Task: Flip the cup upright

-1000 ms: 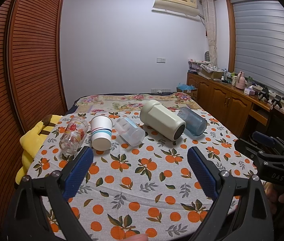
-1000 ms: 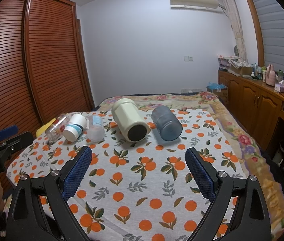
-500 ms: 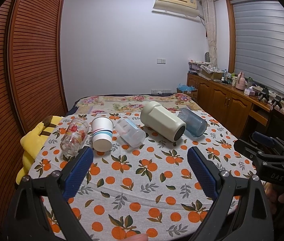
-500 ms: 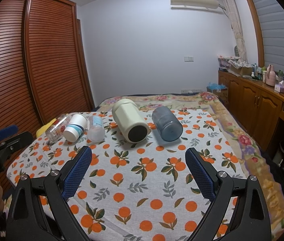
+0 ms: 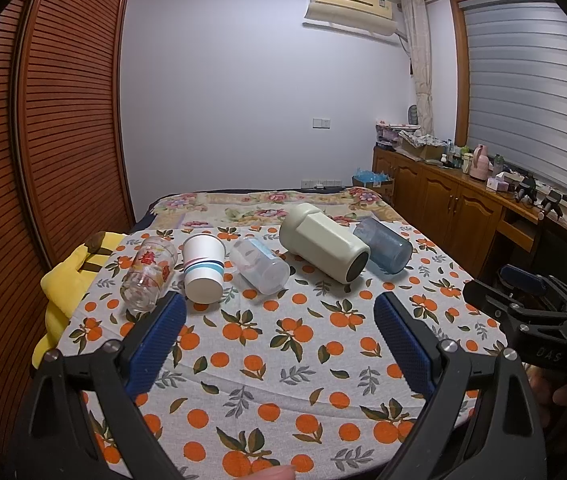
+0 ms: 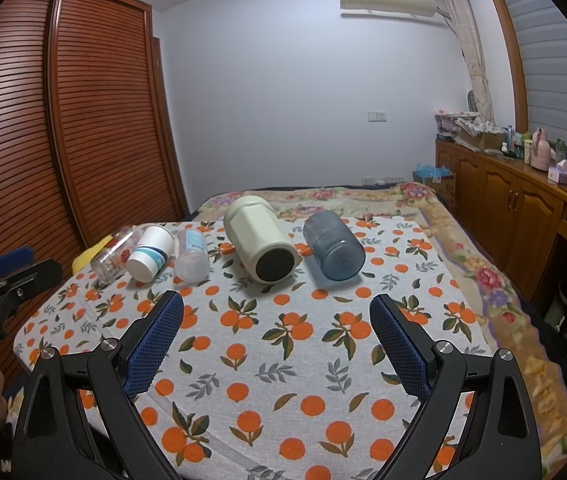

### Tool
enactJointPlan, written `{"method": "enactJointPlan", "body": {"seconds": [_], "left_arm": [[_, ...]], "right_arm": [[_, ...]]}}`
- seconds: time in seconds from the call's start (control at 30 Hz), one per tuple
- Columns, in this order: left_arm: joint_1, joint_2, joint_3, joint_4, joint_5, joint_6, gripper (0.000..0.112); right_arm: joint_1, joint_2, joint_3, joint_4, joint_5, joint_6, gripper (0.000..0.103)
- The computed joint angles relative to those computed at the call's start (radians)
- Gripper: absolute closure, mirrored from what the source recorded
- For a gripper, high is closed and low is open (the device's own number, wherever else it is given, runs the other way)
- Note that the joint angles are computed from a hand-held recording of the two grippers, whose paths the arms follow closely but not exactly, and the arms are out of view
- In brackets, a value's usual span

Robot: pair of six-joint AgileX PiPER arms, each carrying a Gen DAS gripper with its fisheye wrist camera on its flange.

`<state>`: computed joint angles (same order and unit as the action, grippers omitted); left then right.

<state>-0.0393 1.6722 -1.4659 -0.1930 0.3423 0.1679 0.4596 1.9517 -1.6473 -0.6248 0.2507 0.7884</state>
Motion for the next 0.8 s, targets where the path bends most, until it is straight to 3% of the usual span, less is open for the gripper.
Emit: {"method": "enactJointPlan", "body": {"seconds": [0.8], "left_arm": [[-0.001, -0.004, 0.006, 0.002, -0.005, -0.001, 0.017]], "right_arm": [[-0.003, 0.000, -0.001, 0.016, 0.000, -0.015, 0.007]]}}
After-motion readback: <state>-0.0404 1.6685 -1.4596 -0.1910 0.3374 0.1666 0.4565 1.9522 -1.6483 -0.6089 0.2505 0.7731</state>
